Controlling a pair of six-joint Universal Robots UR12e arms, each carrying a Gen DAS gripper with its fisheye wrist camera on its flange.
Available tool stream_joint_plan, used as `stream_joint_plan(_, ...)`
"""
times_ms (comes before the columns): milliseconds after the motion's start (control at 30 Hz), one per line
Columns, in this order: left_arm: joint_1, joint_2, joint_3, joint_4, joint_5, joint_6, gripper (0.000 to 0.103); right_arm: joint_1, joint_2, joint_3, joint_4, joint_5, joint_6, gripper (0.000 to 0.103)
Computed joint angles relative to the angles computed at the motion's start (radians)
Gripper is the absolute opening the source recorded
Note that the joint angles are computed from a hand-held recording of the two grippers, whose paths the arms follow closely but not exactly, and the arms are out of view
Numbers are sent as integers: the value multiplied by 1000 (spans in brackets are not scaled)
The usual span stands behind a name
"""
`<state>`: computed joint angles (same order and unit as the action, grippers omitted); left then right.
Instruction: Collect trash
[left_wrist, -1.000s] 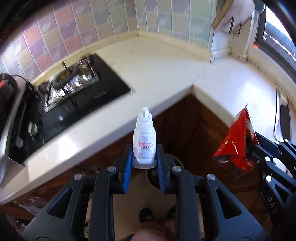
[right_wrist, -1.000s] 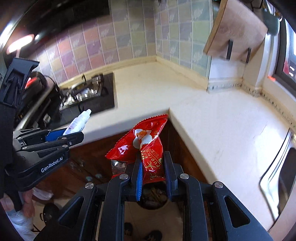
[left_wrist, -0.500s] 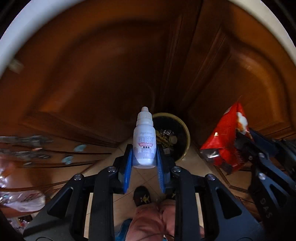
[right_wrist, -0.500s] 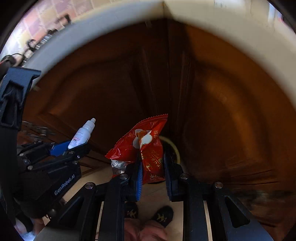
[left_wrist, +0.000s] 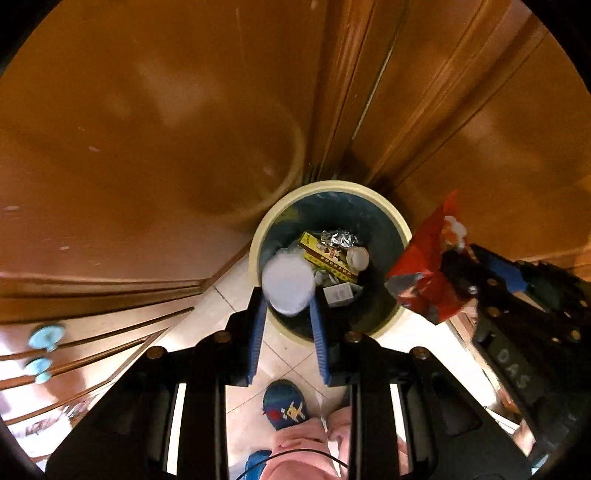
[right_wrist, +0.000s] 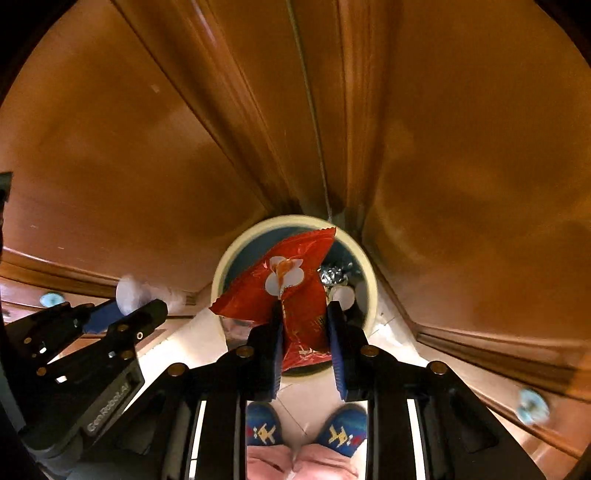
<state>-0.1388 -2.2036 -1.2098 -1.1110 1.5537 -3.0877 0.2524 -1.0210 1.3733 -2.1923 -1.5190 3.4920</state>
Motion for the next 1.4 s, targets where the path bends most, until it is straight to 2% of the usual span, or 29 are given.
stream_joint_plan(67,3,-10,-2,14,-5,6,22,0,15,6,-16,15,-6,22)
stream_joint_plan(133,4,-20,0,18,2,9,39,-7,33,-5,-9,31,-16,24)
stream_joint_plan(233,8,-22,-12,36,2,17,57,-4,63,-40,17,29,-19,36)
stream_joint_plan(367,5,-23,-12,40,7,32,67,6,83,-73,32,5,-14,38)
stream_joint_plan(533,4,-12,-2,18,-1,47,71,10,72,-86,56,-12,1,38)
stream_joint_plan(767,3,45,3,-32,-10,85,75,18,1,-77,110,-41,22,38)
stream_joint_plan(900,5,82,25,-81,-20,81,75,27,-43,-91,142,-58,22,38)
stream_joint_plan(1167,16,162,113,-204,-64,71,75,32,-111,-195,254,-60,-29,38)
stream_joint_plan(1400,3,200,246,-262,-55,4,75,16,-157,-336,359,-34,-86,38)
